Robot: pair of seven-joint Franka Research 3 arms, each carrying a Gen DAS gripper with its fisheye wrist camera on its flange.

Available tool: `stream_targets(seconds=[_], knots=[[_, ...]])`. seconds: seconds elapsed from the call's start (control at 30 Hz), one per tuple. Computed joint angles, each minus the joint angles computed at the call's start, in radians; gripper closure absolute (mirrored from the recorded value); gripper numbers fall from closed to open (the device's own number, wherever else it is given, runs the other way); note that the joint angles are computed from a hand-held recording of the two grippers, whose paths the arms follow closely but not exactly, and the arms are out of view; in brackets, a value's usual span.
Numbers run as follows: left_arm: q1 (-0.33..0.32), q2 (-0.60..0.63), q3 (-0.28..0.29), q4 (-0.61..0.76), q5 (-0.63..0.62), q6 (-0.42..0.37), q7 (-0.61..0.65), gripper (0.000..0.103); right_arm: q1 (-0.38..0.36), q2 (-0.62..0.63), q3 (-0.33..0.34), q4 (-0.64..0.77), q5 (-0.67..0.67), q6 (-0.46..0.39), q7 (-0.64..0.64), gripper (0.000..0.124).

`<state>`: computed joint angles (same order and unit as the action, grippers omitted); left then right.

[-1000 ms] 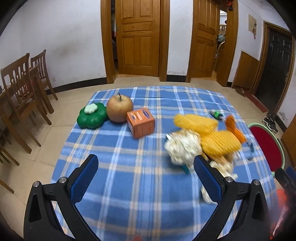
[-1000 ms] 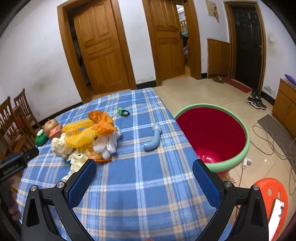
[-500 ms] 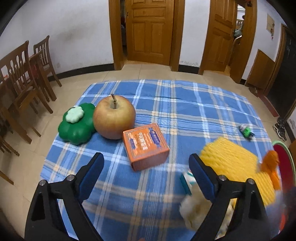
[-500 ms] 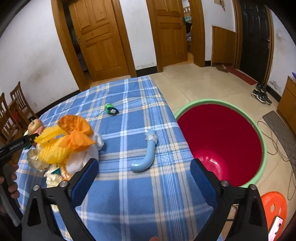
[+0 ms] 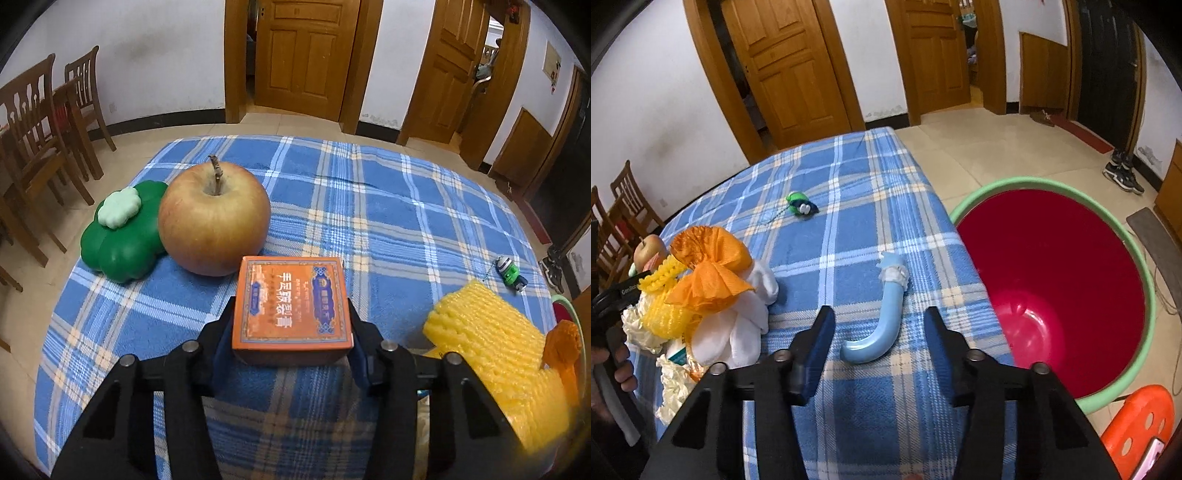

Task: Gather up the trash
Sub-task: 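Grasp the orange box with the left tool while the right tool grasps the blue tube, then carry both items over the red bucket and open both tools to drop them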

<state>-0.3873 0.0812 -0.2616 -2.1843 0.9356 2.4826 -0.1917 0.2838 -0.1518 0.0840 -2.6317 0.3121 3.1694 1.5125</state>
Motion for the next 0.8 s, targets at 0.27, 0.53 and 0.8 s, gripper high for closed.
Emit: stream_targets(seconds=[0.27, 0.53, 0.8], knots=[[-0.005, -0.083, -0.023, -0.058, 0.051, -0.001, -0.05, 0.051, 0.152, -0.011, -0.121, -0.008, 0.161, 0.005, -0.139, 0.093], [-0.005, -0.197, -0.076, -0.116, 0.072, -0.016, -0.078, 0.051, 0.22, -0.111, -0.148, -0.081, 0.277, 0.035, -0.209, 0.108], [-0.019, -0.248, -0.13, -0.099, 0.089, -0.013, -0.047, 0.051, 0.224, -0.256, -0.144, -0.187, 0.224, 0.082, -0.146, 0.108]])
